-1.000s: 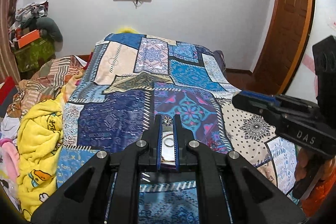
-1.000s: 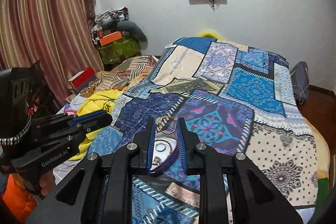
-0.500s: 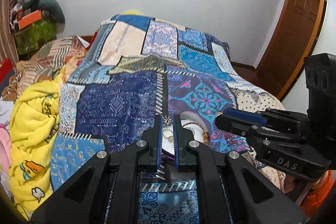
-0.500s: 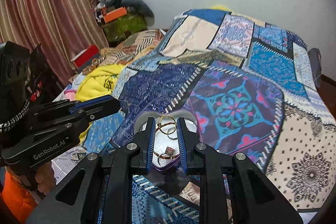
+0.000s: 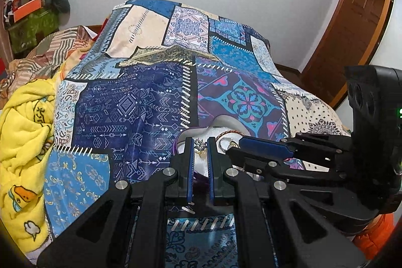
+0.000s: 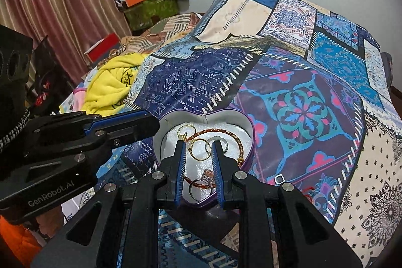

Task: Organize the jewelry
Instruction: 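Lower the gold ring and charm into the heart tin and open both tools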

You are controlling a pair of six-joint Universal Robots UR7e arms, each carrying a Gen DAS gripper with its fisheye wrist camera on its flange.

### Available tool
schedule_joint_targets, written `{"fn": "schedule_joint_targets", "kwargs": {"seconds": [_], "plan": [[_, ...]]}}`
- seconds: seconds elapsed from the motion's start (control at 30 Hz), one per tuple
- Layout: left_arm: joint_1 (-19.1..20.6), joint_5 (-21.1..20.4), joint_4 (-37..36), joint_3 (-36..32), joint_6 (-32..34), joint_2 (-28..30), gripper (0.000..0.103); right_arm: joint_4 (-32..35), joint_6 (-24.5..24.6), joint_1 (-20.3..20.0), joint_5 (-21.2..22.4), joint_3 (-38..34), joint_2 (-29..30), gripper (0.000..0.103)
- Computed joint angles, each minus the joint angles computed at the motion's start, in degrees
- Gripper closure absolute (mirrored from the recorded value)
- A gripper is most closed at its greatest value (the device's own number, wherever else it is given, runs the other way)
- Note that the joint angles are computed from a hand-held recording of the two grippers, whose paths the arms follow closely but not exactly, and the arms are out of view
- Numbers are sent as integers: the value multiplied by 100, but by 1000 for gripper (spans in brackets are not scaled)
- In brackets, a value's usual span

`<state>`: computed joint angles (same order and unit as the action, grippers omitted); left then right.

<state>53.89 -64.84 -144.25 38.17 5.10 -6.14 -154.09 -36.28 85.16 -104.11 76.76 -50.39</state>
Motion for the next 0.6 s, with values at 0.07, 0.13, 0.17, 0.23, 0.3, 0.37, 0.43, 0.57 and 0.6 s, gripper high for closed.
{"fn": "schedule_joint_targets", "kwargs": {"seconds": [0.07,0.13,0.17,0.23,0.3,0.37,0.43,0.57,0.6], "plan": [[14,0,70,-27,-12,9,95,19,-23,5,-27,-28,32,84],[27,-34,151,-63,-14,20,95,59,-28,2,-36,-61,56,84],[30,-40,170,-73,-11,23,95,75,-21,1,-43,-67,62,84],[28,-54,202,-85,7,29,95,87,-20,0,-75,-90,88,84],[22,-58,234,-87,13,33,95,78,-39,-1,-86,-105,101,84],[24,-56,282,-115,-11,44,95,65,-72,6,-113,-112,110,84],[19,-26,283,-111,-51,40,95,-4,-117,25,-187,-103,127,84],[17,21,273,-95,-108,6,95,-1,-140,43,-268,-115,136,81],[16,31,277,-90,-120,-5,95,13,-133,49,-280,-115,127,78]]}}
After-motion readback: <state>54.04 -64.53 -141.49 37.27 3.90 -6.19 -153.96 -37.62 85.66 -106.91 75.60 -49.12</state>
